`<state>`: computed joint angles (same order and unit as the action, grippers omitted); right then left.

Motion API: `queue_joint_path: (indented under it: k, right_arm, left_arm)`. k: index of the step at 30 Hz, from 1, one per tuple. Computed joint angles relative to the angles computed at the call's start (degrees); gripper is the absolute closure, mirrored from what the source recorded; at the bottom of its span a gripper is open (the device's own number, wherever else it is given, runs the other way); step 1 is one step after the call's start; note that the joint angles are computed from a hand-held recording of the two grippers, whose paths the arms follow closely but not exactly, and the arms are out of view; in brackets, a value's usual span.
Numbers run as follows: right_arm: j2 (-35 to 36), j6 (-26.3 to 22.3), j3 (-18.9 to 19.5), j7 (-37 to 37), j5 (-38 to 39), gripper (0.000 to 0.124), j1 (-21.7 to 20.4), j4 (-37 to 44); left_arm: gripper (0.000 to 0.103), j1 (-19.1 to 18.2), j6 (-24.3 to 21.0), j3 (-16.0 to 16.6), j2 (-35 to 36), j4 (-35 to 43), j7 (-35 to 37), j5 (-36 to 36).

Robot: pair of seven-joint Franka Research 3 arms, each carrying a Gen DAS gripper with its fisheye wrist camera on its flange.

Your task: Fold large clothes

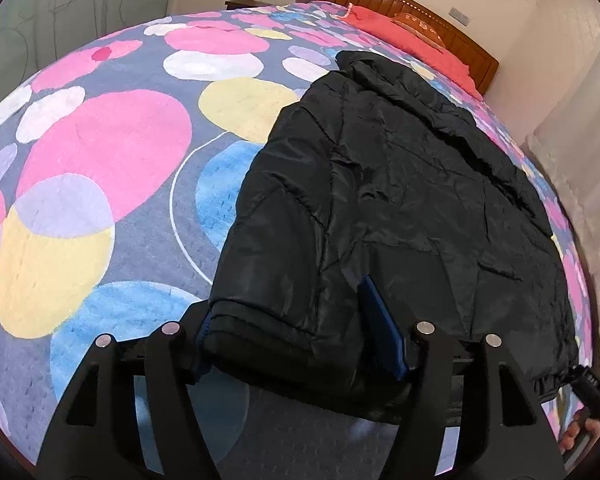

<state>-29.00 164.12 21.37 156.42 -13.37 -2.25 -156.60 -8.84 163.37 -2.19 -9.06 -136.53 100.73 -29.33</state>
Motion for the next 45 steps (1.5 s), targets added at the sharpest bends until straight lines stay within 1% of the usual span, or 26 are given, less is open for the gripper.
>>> queue_joint_path:
  k: [1,3,4,6,9,12,15,18,21,25,28,30,32,34,38,42,45]
  right_arm:
    - [-0.1,-0.05,0.02,-0.05,-0.11,0.086,-0.01,0.04]
    - [-0.39,0.05,0.46,0.19,-0.45,0.092,-0.15,0.09]
    - [-0.52,0.18,0.33,0.08,-0.44,0.094,-0.06,0.04]
    - [-0.82,1.11,-0.03,-0.21,-0.06,0.1,0.34,-0.31]
    - [-1.52,2.15,-0.78,-1.45,1.08,0.105,1.09,-0.95]
    - [-2.64,3.51,-1.56,-2.66,3.18,0.107,2.11,-2.07]
    - [-4.22,5.31,-3.35,-4.9,6.66,0.108,4.54,-3.66]
    - [-5.87,5.36,-4.21,-7.6,9.73,0.109,6.22,-4.67]
    - [-8.65,4.47,-4.56,-9.29,12.69,0.109,8.02,-6.47]
    - [-11.17,5.11,-5.41,-10.68,16.62,0.109,10.18,-8.52]
    - [-11.9,7.1,-6.66,-12.4,19.11,0.11,11.38,-9.02]
    - [-11.33,9.49,-8.06,-14.24,20.82,0.11,12.45,-8.57]
    - [-10.06,11.47,-9.56,-17.01,22.1,0.11,13.37,-7.37]
    - [-8.75,12.63,-9.61,-19.3,22.82,0.11,13.22,-5.68]
    - [-4.78,15.86,-10.9,-24.32,24.42,0.111,13.48,-1.15]
    - [-0.03,18.82,-14.82,-29.83,26.56,0.111,15.85,3.76]
    - [4.19,19.69,-16.63,-33.42,27.68,0.111,15.81,8.43]
  left_arm:
    - [0.046,0.25,0.42,-0.35,-0.12,-0.25,-0.54,1.06]
    - [0.057,0.07,0.77,-0.23,-0.25,-0.45,-0.4,1.31]
    - [0.061,-0.42,0.75,0.22,-0.48,-0.61,0.48,0.03]
    - [0.071,-1.2,0.28,1.11,-0.65,-0.52,2.5,-2.79]
    - [0.08,-1.79,0.04,1.64,-1.55,-0.89,5.21,-5.6]
    - [0.085,-2.1,-0.16,1.88,-2.61,-1.42,6.43,-6.68]
    - [0.087,-3.01,-1.29,3.04,-4.72,-2.21,8.62,-9.19]
    - [0.088,-3.65,-2.34,4.03,-7.38,-3.48,10.58,-10.35]
    - [0.089,-3.71,-3.77,4.71,-10.13,-5.09,10.27,-9.42]
    - [0.089,-4.42,-6.06,6.38,-13.12,-6.5,9.39,-9.74]
    - [0.09,-5.75,-7.23,8.01,-13.8,-5.37,10.34,-11.89]
    - [0.09,-6.57,-7.23,8.56,-13.88,-4.39,11.84,-13.67]
    - [0.09,-6.95,-6.47,8.26,-13.62,-3.14,13.25,-14.29]
    - [0.09,-7.44,-5.87,8.2,-12.9,-1.55,14.52,-15.12]
    - [0.09,-7.83,-6.63,8.27,-9.67,3.84,16.87,-17.87]
    - [0.09,-6.19,-8.58,6.78,-4.3,11.68,17.75,-20.56]
    - [0.09,-4.42,-7.86,4.33,0.28,17.51,18.15,-19.84]
